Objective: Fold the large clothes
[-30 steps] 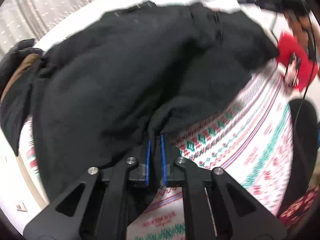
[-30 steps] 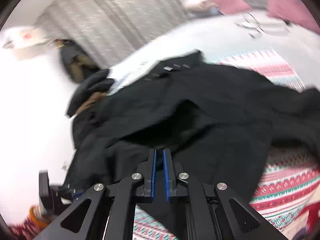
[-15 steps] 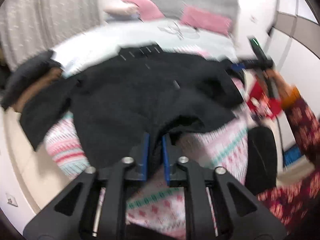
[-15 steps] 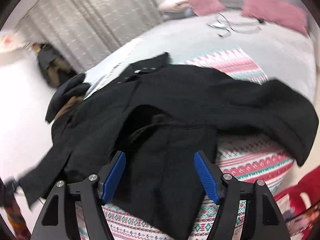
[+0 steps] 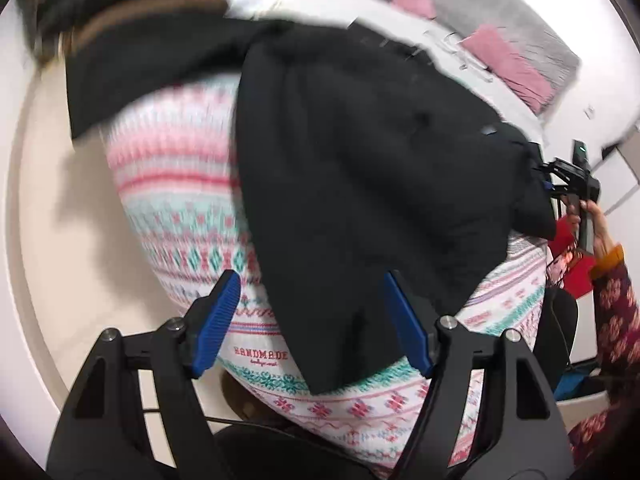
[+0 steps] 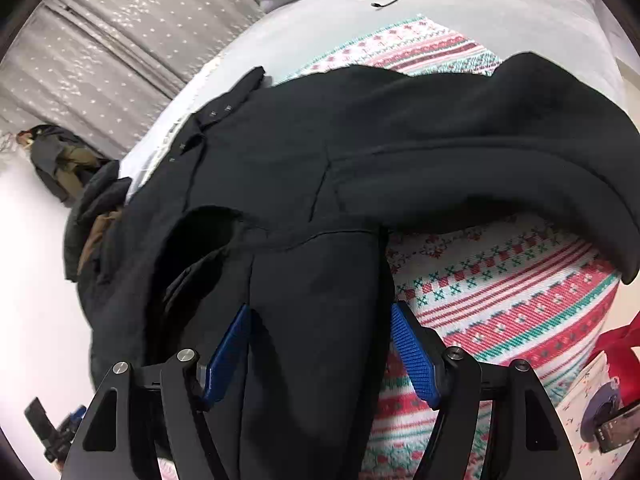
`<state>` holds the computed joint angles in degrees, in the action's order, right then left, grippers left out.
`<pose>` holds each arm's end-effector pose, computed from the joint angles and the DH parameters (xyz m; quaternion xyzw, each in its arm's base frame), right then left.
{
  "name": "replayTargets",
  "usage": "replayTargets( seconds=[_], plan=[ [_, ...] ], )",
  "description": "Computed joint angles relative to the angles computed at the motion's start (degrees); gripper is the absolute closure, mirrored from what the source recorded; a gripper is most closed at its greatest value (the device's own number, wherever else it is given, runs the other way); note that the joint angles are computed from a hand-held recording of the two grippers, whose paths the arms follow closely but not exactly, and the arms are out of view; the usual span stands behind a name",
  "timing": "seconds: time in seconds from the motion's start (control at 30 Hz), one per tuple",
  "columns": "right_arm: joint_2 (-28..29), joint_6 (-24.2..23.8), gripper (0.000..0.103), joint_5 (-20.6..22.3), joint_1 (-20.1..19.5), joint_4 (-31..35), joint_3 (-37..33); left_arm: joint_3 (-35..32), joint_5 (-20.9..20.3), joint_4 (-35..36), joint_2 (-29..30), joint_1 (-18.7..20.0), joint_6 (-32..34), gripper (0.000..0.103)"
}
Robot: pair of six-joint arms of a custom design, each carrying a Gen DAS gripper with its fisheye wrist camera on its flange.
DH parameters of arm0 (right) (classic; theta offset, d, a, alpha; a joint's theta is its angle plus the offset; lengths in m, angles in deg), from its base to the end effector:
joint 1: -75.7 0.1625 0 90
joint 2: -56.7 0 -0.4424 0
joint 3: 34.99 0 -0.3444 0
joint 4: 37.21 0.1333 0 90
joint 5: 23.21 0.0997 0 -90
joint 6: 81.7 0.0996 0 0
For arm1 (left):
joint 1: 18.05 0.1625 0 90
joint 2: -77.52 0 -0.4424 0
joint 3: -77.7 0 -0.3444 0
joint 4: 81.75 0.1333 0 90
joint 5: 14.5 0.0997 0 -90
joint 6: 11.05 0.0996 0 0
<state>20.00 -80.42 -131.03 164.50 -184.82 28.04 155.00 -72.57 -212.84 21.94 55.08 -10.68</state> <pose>0.0861 -0.7998 0.2449 -0.0623 -0.9502 0.2664 0.1490 -0.0229 -0.7163 0.3533 0.0963 0.9440 -0.1990 0.2451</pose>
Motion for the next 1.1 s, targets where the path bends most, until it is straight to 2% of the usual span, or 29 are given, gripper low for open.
replayTargets(
  seconds=[0.07, 0.13, 0.2, 0.23, 0.27, 0.3, 0.33, 0.37, 0.43, 0.57, 0.63, 0.7, 0.77, 0.8, 0.87, 0.93, 1.0, 1.03, 1.07, 1.1],
  plan=[
    [0.6, 0.2, 0.031, 1.2, -0.1, -1.5, 0.1, -1.5, -2.0, 2.5, 1.7, 1.3, -2.2, 0.029],
    [0.6, -0.9, 0.038, 2.6, 0.1, -3.9, 1.2, -1.9, -4.5, 3.0, 2.4, 2.1, -3.2, 0.031],
    [0.3, -2.6, 0.064, 3.8, 0.5, -5.1, 2.1, -0.6, -6.1, 1.2, 2.3, 1.7, -2.8, 0.033],
    [0.0, -4.0, 0.072, 4.6, 0.9, -5.2, 2.4, -0.2, -6.8, 1.0, 2.4, 1.4, -2.1, 0.044],
    [-0.4, -5.3, 0.085, 5.2, 1.4, -5.4, 3.0, -0.9, -7.8, 1.6, 2.9, 1.5, -1.6, 0.059],
    [-1.0, -6.7, 0.09, 5.8, 1.8, -6.1, 3.8, -0.9, -7.8, 1.8, 3.0, 1.2, -1.6, 0.066],
    [-1.6, -8.1, 0.09, 6.8, 2.2, -7.0, 4.9, -1.1, -7.4, 1.8, 3.1, 0.9, -1.4, 0.082],
    [-2.5, -9.2, 0.093, 8.2, 2.5, -7.6, 6.0, -1.3, -7.3, 1.8, 3.1, 0.7, -1.4, 0.087],
    [-5.1, -12.3, 0.094, 12.5, 3.1, -9.5, 9.7, -1.9, -9.1, 2.0, 2.3, 0.5, -2.9, 0.091],
    [-11.8, -19.8, 0.096, 18.1, 5.0, -11.4, 18.3, -1.6, -13.9, -1.0, -1.8, -0.2, -4.2, 0.093],
    [-15.5, -24.9, 0.096, 19.0, 6.5, -10.5, 22.7, -1.6, -14.5, -1.4, -3.9, -0.8, -4.5, 0.093],
    [-19.1, -30.0, 0.096, 17.2, 8.3, -8.8, 27.2, -2.3, -14.1, 0.9, -5.3, -1.2, -4.7, 0.093],
    [-21.6, -33.0, 0.096, 12.7, 10.0, -6.0, 30.5, -2.7, -8.6, 4.7, -6.3, -2.2, -5.1, 0.094],
    [-22.4, -33.7, 0.096, 9.3, 10.9, -3.8, 31.8, -2.7, -2.8, 7.3, -6.3, -3.0, -5.0, 0.094],
    [-23.1, -33.3, 0.094, 2.1, 11.9, 0.9, 33.2, -2.5, 6.0, 12.3, -5.7, -4.1, -4.2, 0.091],
    [-23.7, -31.5, 0.091, -3.5, 12.1, 5.8, 34.2, -1.8, 8.3, 14.7, -5.4, -4.2, -4.1, 0.087],
    [-24.4, -29.6, 0.087, -6.7, 12.0, 8.8, 35.2, -1.2, 10.0, 14.9, -5.4, -4.4, -2.9, 0.078],
    [-24.9, -29.0, 0.085, -7.7, 12.0, 8.7, 36.0, -0.3, 10.5, 13.8, -5.8, -4.5, -2.0, 0.065],
    [-25.7, -28.7, 0.077, -7.7, 11.8, 8.2, 36.8, 0.4, 10.5, 12.1, -6.0, -4.6, -1.0, 0.047],
    [-26.4, -28.2, 0.062, -7.0, 11.5, 7.7, 37.3, 0.8, 10.2, 10.2, -6.0, -4.5, 0.0, 0.039]
  ],
)
